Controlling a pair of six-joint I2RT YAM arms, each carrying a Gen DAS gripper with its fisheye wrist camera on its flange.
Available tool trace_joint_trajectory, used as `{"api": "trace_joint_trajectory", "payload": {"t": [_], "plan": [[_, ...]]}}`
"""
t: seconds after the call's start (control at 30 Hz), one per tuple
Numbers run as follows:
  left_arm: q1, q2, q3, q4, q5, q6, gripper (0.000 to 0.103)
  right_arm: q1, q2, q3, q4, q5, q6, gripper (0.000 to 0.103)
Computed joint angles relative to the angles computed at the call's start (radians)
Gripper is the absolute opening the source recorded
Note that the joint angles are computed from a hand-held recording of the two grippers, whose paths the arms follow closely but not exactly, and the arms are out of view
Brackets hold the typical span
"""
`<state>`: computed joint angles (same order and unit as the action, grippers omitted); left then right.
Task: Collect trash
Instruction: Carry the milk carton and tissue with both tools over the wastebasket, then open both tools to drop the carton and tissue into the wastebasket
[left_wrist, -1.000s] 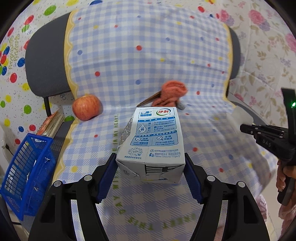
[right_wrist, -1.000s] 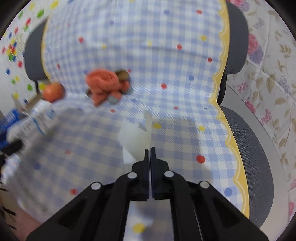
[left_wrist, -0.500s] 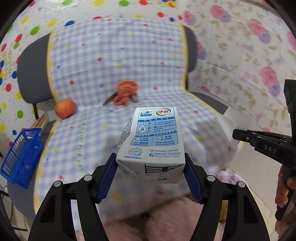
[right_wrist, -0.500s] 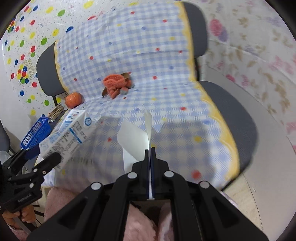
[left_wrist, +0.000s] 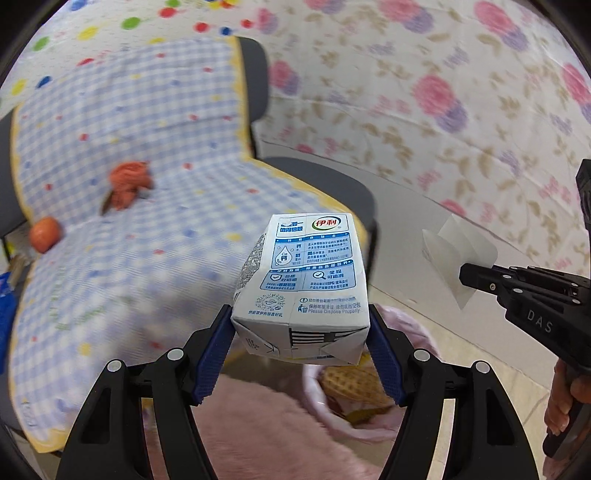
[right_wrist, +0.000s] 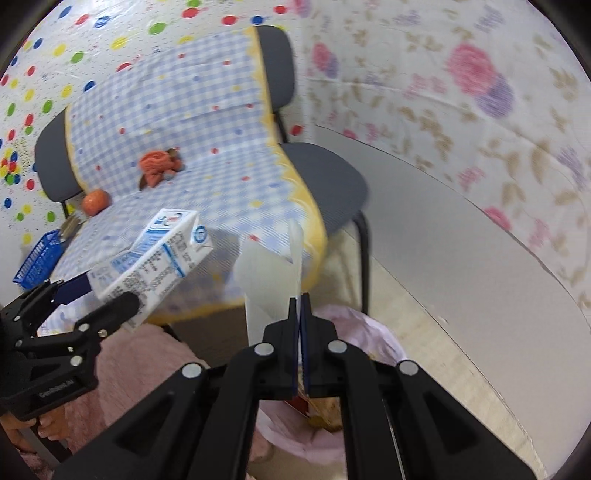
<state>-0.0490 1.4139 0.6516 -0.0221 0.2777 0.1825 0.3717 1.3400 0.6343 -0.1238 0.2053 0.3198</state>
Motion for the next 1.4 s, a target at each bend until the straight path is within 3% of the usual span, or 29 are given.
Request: {"api": "trace_joint_trajectory", "payload": {"t": [0.23,0.57,0.67,0.7,0.77,0.97,1.27,1.4], "plan": [[-0.142,0.083,-0.002,0.039,-0.035,-0.027,0.07,-0.085,-0.058,-0.106,0.017,-0.044,0.005,0.002],[-0.217,0.277,0.095,0.073,-0.062,-0.039,0.074,-0.218,0.086,-0.151,0.18,-0.165,-0.017,0.002],[-0.219,0.316,0.118,0.065,-0.063,-0.048,0.079,-0.249,0.144,-0.15,0.219,-0.199,-0.016,0.021],[-0.218,0.32,0.121,0.063,-0.064,-0.05,0.079,-0.256,0.16,-0.154,0.236,-0.205,-0.014,0.034],[-0.215,0.322,0.124,0.056,-0.066,-0.043,0.08,-0.261,0.172,-0.152,0.24,-0.21,-0.015,0.037],[-0.21,0.256,0.093,0.044,-0.088,-0.045,0.08,-0.259,0.093,-0.149,0.161,-0.2,-0.012,0.037],[-0.184,0.098,0.04,-0.004,-0.123,-0.047,0.08,-0.154,-0.129,-0.137,-0.019,-0.084,-0.006,0.042],[-0.148,0.016,0.025,-0.034,-0.154,-0.047,0.087,-0.113,-0.156,-0.104,-0.045,-0.063,0.002,0.05]]}}
